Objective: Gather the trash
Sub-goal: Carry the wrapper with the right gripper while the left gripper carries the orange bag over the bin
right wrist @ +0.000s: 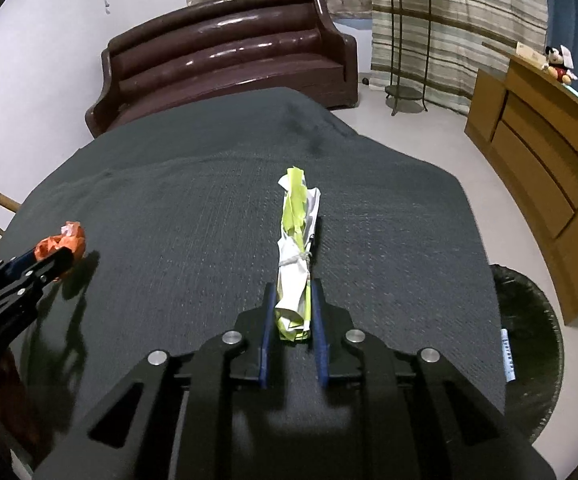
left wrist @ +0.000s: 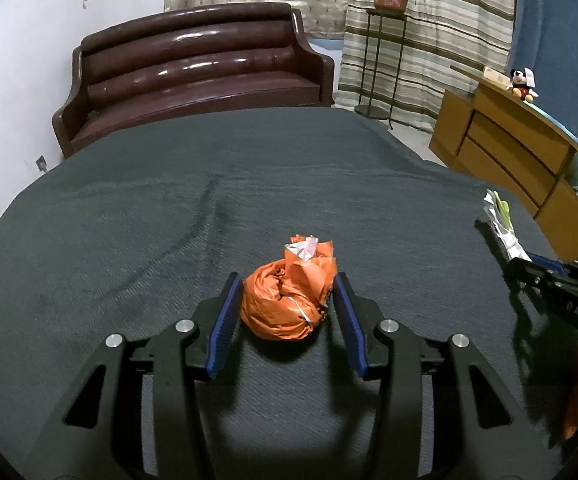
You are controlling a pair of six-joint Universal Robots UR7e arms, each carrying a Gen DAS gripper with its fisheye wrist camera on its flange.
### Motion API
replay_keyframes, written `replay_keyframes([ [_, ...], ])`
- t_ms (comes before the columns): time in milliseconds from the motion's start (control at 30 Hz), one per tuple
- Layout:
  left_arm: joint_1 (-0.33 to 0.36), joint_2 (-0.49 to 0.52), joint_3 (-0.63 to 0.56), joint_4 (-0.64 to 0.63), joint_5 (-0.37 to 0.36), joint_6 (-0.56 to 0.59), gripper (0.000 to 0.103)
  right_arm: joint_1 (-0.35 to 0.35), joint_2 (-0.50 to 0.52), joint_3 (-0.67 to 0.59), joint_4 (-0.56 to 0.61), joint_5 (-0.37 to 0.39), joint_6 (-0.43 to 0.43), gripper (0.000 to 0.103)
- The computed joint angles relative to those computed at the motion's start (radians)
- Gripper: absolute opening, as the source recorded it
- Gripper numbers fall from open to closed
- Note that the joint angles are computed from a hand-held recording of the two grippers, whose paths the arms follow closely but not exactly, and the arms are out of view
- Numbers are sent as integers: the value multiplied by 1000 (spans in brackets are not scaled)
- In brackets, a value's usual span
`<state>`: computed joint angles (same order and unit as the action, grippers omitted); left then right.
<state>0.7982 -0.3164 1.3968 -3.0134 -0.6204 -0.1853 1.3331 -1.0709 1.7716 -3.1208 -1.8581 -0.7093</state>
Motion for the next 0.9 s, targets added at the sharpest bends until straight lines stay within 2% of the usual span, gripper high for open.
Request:
replay_keyframes([
  [267,-30,21,-3,-2,-24,-24,45,-21,-50,66,-74,46,-58,18],
  [467,-62,52,-29,-6,-39,-35,45,-53,-94,95,-97,77,-65,18],
  [900,-130,194,-214,59,-101,0,45,-142,-174,116,-138,129,-61,18],
])
